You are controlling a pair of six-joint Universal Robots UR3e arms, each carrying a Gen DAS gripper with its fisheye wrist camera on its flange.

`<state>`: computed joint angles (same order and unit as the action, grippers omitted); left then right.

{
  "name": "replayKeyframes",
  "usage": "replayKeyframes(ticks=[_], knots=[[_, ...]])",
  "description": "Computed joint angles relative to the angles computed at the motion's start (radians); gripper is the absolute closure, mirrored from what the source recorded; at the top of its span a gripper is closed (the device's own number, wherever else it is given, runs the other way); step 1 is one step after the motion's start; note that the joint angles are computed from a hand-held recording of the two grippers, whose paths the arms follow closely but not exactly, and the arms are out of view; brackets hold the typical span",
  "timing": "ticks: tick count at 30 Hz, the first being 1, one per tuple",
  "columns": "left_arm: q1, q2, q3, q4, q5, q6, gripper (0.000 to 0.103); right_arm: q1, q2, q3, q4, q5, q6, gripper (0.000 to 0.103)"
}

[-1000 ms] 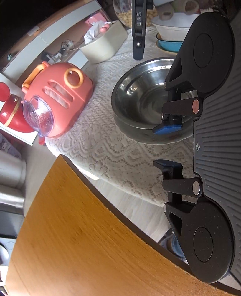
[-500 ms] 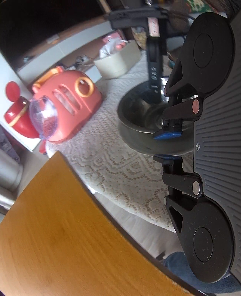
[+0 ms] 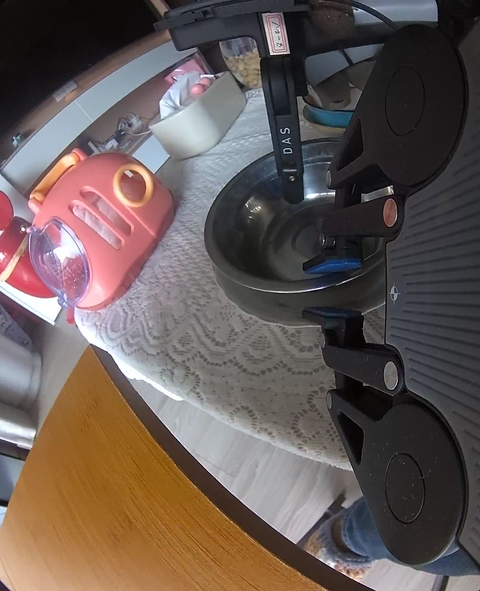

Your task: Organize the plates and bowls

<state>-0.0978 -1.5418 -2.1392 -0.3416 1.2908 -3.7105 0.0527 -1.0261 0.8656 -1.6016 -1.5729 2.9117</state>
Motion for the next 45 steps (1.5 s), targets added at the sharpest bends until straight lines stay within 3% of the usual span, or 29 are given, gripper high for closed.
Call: replayKeyframes(ticks=[2, 4, 10, 15, 18, 21, 26, 28, 31, 33, 34, 35, 38, 40, 45], knots=[[0.015, 0.03, -0.041, 0.038, 0.005, -0.033, 0.078, 0.001, -0.006, 0.011, -0.008, 0.0, -0.008, 0.056], [0.022, 0.062, -0.065, 0.044, 0.033, -0.064, 0.066, 0.0, -0.012, 0.02, -0.013, 0.002, -0.016, 0.056], [0.048, 0.018, -0.011, -0.05, -0.071, -0.004, 0.065, -0.002, -0.001, 0.001, 0.005, 0.007, -0.023, 0.055], [0.066, -0.001, -0.017, -0.044, -0.118, -0.015, 0.065, -0.006, 0.005, -0.013, 0.022, 0.028, -0.019, 0.046], [0.069, 0.002, -0.029, -0.024, -0.115, -0.033, 0.06, -0.014, 0.005, -0.02, 0.032, 0.047, 0.0, 0.046], [0.063, 0.002, -0.035, 0.011, -0.088, -0.053, 0.047, -0.037, -0.017, -0.009, 0.045, 0.104, 0.001, 0.046], [0.075, 0.004, -0.05, 0.036, -0.101, -0.055, 0.046, -0.042, -0.061, 0.046, 0.021, 0.125, -0.022, 0.048], [0.058, 0.024, -0.06, 0.055, -0.061, -0.062, 0.046, -0.059, -0.114, 0.102, -0.018, 0.142, -0.028, 0.052], [-0.034, 0.066, -0.082, 0.184, 0.126, -0.074, 0.052, -0.121, -0.306, 0.295, -0.174, 0.203, -0.08, 0.053], [-0.137, 0.056, -0.023, 0.189, 0.293, -0.062, 0.052, -0.205, -0.481, 0.463, -0.303, 0.266, -0.147, 0.053], [-0.175, 0.042, 0.019, 0.174, 0.334, -0.055, 0.052, -0.25, -0.554, 0.532, -0.348, 0.295, -0.175, 0.052], [-0.188, 0.029, 0.053, 0.166, 0.308, -0.043, 0.052, -0.31, -0.631, 0.606, -0.393, 0.328, -0.209, 0.051], [-0.168, -0.053, 0.16, 0.159, 0.033, -0.017, 0.052, -0.491, -0.796, 0.764, -0.436, 0.406, -0.328, 0.049], [-0.214, -0.157, 0.283, 0.148, -0.043, -0.009, 0.052, -0.604, -0.884, 0.878, -0.471, 0.432, -0.405, 0.048], [-0.402, -0.398, 0.713, -0.125, 0.183, 0.066, 0.052, -0.811, -0.955, 1.041, -0.475, 0.493, -0.506, 0.049]])
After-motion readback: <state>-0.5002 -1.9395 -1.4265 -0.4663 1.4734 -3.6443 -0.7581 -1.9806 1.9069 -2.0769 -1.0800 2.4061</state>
